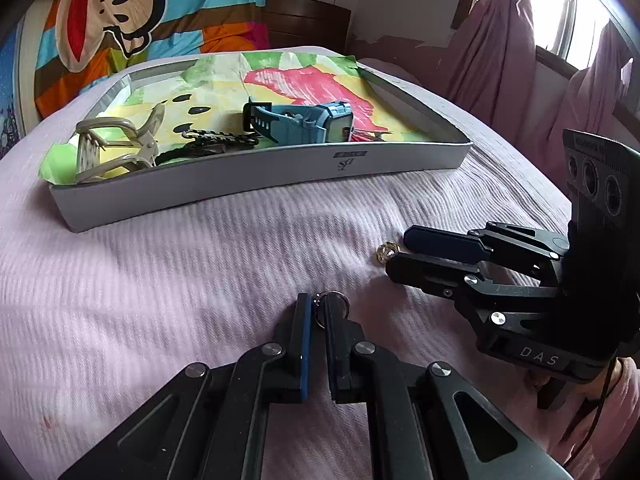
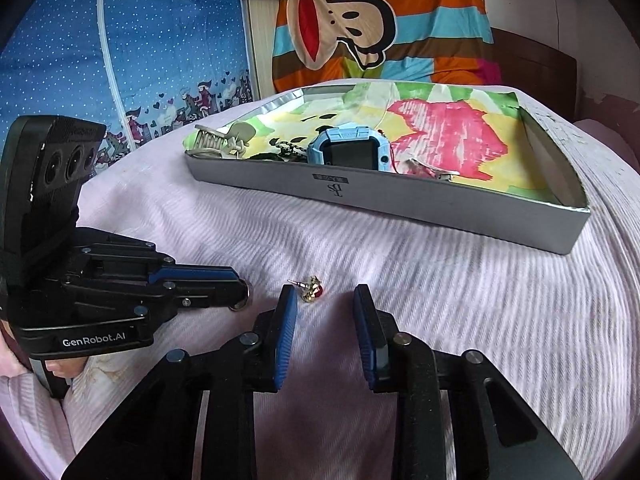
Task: Organize jewelry
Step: 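Grasp the silver ring with the left tool while the right grasps the gold bead, then carry the silver ring into the tray while the right tool carries the gold bead there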
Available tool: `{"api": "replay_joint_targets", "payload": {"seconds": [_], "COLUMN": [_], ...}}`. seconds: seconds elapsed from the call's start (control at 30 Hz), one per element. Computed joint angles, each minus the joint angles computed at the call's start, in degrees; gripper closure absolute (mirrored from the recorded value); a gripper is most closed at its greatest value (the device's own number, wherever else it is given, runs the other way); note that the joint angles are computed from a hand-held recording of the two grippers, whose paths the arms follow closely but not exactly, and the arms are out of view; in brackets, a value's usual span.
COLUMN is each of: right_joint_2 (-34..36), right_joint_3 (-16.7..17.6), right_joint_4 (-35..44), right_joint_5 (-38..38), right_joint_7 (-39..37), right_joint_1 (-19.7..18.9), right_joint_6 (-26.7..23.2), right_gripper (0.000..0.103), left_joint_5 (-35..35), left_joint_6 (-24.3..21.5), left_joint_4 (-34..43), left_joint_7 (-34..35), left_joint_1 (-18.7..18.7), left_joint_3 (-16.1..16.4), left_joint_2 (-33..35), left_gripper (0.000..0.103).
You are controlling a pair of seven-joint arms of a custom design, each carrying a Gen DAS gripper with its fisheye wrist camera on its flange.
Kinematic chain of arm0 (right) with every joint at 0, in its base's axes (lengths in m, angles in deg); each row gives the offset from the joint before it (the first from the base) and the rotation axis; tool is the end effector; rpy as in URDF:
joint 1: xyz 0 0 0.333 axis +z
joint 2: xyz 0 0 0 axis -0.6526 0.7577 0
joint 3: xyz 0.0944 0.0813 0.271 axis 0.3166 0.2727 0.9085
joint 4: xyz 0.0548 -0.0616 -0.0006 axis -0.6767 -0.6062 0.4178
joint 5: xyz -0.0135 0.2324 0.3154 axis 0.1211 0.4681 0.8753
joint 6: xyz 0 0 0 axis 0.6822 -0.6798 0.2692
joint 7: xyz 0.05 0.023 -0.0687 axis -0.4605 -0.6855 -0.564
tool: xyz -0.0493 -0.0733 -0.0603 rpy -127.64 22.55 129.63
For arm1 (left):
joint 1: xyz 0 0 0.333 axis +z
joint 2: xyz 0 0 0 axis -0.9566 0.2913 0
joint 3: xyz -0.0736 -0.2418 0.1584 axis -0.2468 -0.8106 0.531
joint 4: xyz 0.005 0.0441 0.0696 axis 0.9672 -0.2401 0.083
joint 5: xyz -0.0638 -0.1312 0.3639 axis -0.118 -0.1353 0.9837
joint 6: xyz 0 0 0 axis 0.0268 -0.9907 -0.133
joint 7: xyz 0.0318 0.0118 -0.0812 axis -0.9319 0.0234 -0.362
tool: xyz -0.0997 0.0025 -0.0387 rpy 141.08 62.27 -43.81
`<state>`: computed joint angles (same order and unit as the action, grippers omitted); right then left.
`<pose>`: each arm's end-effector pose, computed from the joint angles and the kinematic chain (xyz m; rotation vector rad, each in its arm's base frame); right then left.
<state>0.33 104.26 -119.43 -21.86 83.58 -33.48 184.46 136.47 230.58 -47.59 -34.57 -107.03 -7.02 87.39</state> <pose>0.6328 0.2118 0.3285 -2.1717 0.7301 -0.2406 0.5521 -0.4263 0.3315 -1.9969 1.5933 -0.8950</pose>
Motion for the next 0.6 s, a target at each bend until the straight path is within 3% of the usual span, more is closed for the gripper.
{"api": "replay_joint_targets", "payload": {"seconds": [0.1,0.27,0.6], "right_joint_2": [0.8,1.2,0.6], "right_joint_3": [-0.3,0.4,1.9], "right_joint_4": [1.0,1.1,0.9], "right_joint_5": [-2.0,-4.1,1.8], "right_joint_7": [1.5,2.5,-2.0], "right_joint_1": [0.7,0.9,-1.4], "right_joint_6": [-0.1,1.0,-1.2], "right_gripper": [0.077,0.091,0.091], "left_joint_5": [-0.1,0.5,5.2], "left_joint_6": [-0.8,-1.7,-5.8], "left_joint_4": [0.1,0.0,0.5], "left_joint_7": [-0.9,-2.0,-4.3], "left_joint_1": [0.0,0.0,-0.7], "left_joint_3": [0.2,0.3,-0.1], "left_joint_2": [-0.1,-0.4,-1.7], "left_gripper": [0.096,0.096,0.096]}}
